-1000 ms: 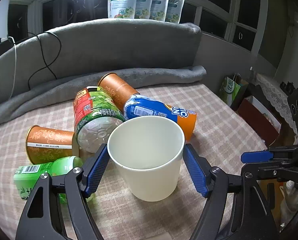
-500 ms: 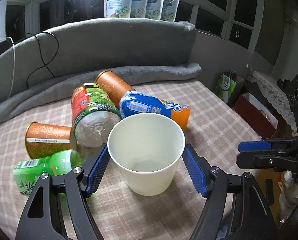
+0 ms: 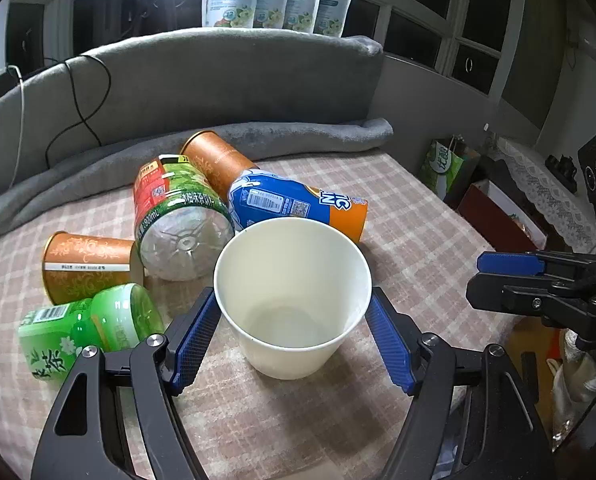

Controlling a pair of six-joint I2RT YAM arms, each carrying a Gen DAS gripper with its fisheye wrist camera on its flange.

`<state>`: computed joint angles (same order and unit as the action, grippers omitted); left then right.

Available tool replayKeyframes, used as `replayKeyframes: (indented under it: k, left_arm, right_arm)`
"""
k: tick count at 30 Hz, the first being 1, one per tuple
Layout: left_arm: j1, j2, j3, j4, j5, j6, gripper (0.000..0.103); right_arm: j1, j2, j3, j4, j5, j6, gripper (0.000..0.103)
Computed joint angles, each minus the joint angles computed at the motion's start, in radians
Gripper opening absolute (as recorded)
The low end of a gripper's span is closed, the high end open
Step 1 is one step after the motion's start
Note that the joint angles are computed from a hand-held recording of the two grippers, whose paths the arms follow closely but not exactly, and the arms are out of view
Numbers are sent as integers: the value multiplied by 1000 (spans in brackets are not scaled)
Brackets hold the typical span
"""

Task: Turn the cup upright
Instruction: 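Lower the white cup upright onto the table and open the left gripper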

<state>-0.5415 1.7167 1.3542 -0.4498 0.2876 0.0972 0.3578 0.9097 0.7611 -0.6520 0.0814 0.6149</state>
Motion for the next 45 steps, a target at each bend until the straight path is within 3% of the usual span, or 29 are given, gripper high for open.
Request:
replayKeyframes:
  k: [13,26,31,36,45]
  left_arm:
    - [21,-16,-9,-40,57,21,77]
    - [100,-100,-68,-43,81,40,78]
    - [148,-163,-114,3,56,28,78]
    - [179,-271,-207,143,-24,10,80]
    - [222,-362,-253,254,-76,-23,83]
  right_arm:
    - [91,15,36,-26,125,40,81]
    - [226,113,133,-52,405,63,86]
    - [298,160,176,-68,547,72,87]
    - [361,196,205,-79,688,85,90]
    - [433,226,235,-78,871,122,100]
